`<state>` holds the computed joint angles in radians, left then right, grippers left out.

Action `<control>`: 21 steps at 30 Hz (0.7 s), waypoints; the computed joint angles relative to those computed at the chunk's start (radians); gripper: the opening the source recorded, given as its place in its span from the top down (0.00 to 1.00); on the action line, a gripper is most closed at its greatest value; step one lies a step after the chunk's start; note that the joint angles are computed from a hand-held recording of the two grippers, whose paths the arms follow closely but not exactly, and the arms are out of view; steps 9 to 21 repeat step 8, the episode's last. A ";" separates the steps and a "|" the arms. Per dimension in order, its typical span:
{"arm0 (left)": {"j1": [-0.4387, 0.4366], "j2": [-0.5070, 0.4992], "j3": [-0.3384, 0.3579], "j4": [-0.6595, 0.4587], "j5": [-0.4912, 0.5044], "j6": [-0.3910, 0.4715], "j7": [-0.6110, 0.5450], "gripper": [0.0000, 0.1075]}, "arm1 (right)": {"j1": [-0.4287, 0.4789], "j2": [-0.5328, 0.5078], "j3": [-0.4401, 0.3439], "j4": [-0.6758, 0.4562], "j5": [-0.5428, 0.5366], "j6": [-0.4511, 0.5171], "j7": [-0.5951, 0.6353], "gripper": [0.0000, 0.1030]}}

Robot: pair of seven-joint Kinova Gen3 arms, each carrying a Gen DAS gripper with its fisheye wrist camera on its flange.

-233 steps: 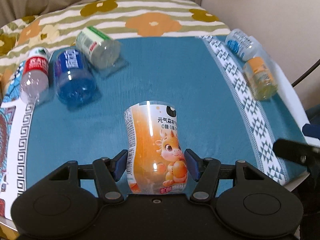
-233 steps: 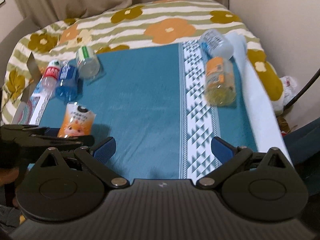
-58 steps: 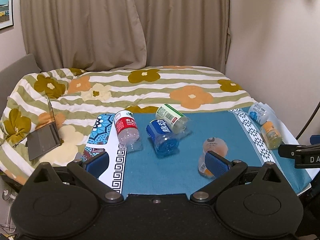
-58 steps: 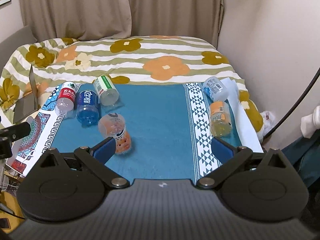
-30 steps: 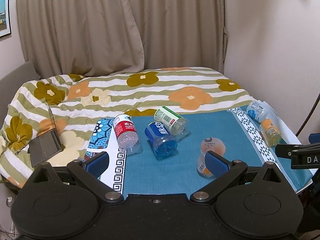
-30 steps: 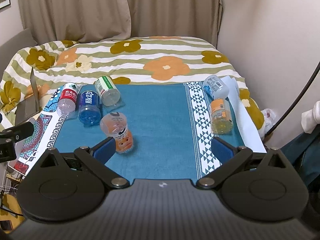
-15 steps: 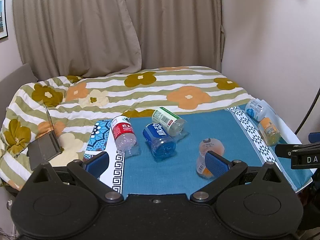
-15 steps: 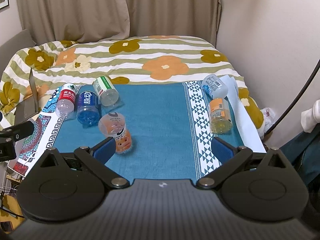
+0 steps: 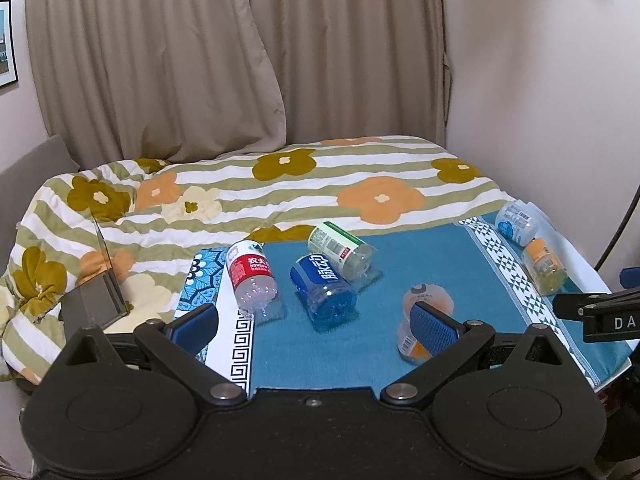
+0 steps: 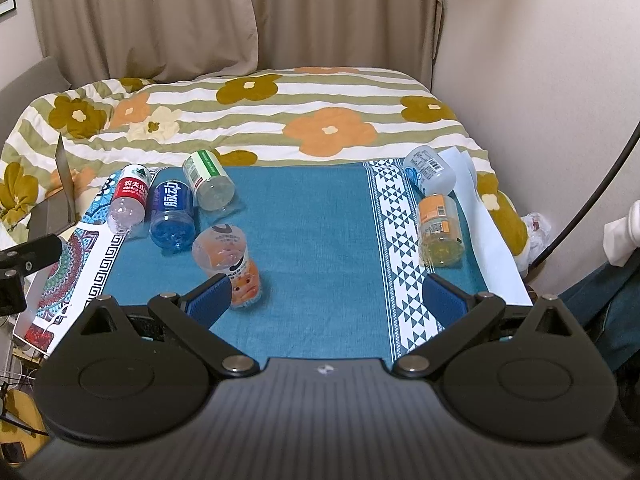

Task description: Flip cup upright

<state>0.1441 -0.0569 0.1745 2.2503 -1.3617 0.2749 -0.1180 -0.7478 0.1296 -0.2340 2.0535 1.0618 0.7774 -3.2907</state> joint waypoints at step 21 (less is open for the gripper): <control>0.011 0.017 -0.010 -0.009 0.016 0.011 0.012 0.04 | 0.008 0.001 0.005 0.013 0.033 -0.030 -0.019 0.00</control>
